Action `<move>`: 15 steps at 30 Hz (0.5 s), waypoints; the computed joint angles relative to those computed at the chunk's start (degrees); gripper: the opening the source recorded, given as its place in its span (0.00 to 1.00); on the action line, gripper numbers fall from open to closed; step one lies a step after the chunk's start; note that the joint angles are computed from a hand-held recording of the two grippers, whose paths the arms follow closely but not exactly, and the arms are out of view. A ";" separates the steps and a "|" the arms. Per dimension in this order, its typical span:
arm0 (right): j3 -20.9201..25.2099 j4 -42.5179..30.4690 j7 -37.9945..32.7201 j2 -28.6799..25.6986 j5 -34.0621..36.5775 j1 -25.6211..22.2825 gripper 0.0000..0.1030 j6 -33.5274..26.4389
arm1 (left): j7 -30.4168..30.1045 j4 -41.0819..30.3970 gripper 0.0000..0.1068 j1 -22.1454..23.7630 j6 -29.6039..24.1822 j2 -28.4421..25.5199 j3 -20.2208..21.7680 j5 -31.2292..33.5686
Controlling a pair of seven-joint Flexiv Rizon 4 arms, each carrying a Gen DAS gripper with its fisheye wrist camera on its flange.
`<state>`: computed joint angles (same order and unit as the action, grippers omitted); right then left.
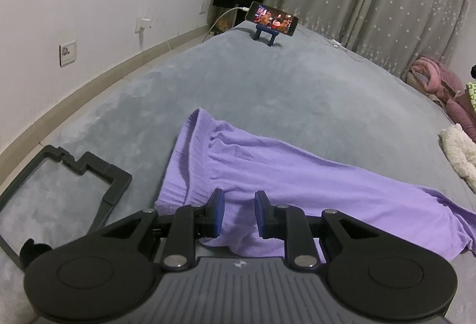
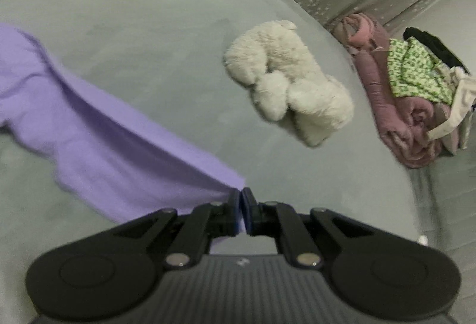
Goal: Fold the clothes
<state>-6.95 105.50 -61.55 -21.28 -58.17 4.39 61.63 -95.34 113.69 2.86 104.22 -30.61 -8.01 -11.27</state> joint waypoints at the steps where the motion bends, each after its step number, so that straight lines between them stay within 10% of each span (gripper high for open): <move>1: -0.14 -1.65 -0.70 -1.52 0.65 0.00 0.04 -0.47 | 0.09 -0.13 0.19 -0.31 0.19 -0.11 0.40 0.03; 15: -4.24 -12.07 -3.59 -13.27 6.52 1.89 0.04 -6.18 | 2.06 -1.49 0.19 -5.24 1.72 -1.32 5.85 -1.56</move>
<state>-11.19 93.42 -65.14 -34.55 -51.65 6.28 55.44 -93.28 112.20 -2.38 105.95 -31.93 -2.16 -12.83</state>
